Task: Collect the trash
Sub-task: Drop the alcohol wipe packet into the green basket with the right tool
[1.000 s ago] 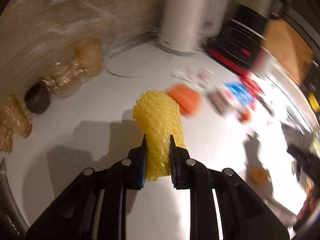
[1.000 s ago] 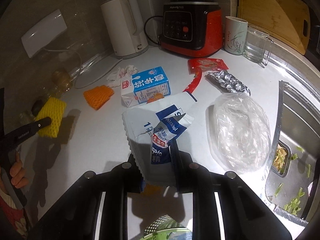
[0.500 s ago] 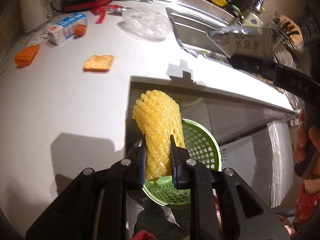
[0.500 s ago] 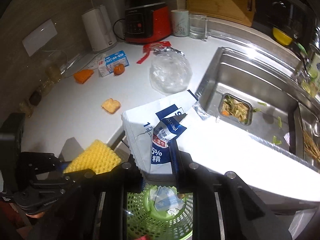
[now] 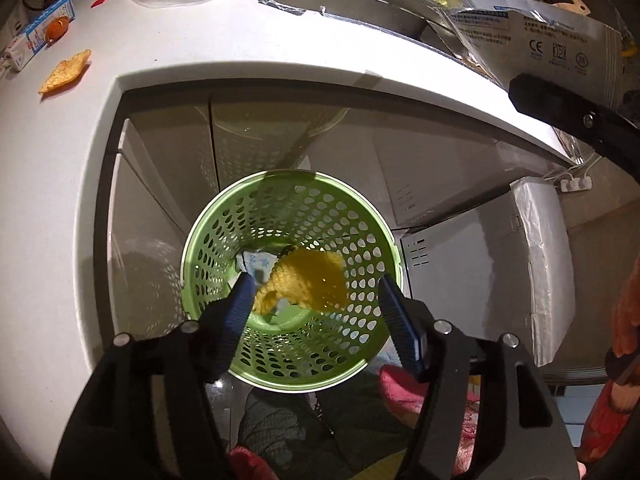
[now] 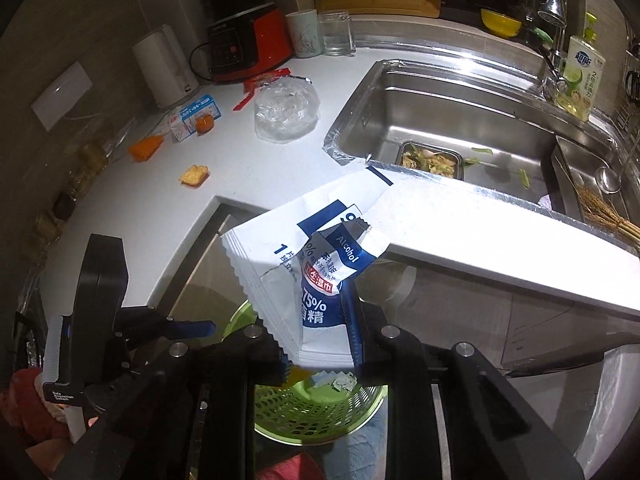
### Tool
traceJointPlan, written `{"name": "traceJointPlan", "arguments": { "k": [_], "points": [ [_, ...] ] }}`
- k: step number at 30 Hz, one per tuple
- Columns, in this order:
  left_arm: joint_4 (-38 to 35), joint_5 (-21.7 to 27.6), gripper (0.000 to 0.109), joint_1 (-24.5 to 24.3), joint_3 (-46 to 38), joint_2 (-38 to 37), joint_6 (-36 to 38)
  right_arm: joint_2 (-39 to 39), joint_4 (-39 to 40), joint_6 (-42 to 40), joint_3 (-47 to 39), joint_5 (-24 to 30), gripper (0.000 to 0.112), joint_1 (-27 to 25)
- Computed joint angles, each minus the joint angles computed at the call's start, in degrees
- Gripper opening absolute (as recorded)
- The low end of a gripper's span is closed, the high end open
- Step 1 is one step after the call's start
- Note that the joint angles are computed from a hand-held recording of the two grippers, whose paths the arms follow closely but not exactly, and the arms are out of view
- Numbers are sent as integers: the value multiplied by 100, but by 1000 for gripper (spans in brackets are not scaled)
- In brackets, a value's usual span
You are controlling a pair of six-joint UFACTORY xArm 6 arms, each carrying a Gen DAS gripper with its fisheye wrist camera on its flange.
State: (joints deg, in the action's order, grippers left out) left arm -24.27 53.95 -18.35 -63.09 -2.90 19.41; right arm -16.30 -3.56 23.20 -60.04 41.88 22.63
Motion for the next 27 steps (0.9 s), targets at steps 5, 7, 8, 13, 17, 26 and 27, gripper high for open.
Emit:
{"name": "traceJointPlan", "arguments": {
  "k": [5, 7, 8, 13, 17, 26, 27],
  "points": [
    [461, -339, 80, -89, 85, -214, -520, -117, 95, -92, 120, -9, 24, 78],
    [695, -494, 84, -33, 140, -376, -648, -172, 150, -214, 167, -12, 24, 119],
    [765, -552, 84, 11, 153, -454, -677, -183, 154, -250, 171, 8, 24, 155],
    [1201, -916, 90, 235, 220, -810, -1063, -229, 224, -433, 246, 99, 24, 351],
    [1536, -1085, 91, 381, 248, -1002, -1337, -166, 389, -589, 320, 156, 24, 438],
    [1906, -1236, 94, 455, 379, -1205, -1665, 307, 226, -641, 396, 238, 58, 662],
    [1897, -1236, 94, 464, 390, -1220, -1663, 342, 176, -617, 392, 258, 65, 679]
  ]
}}
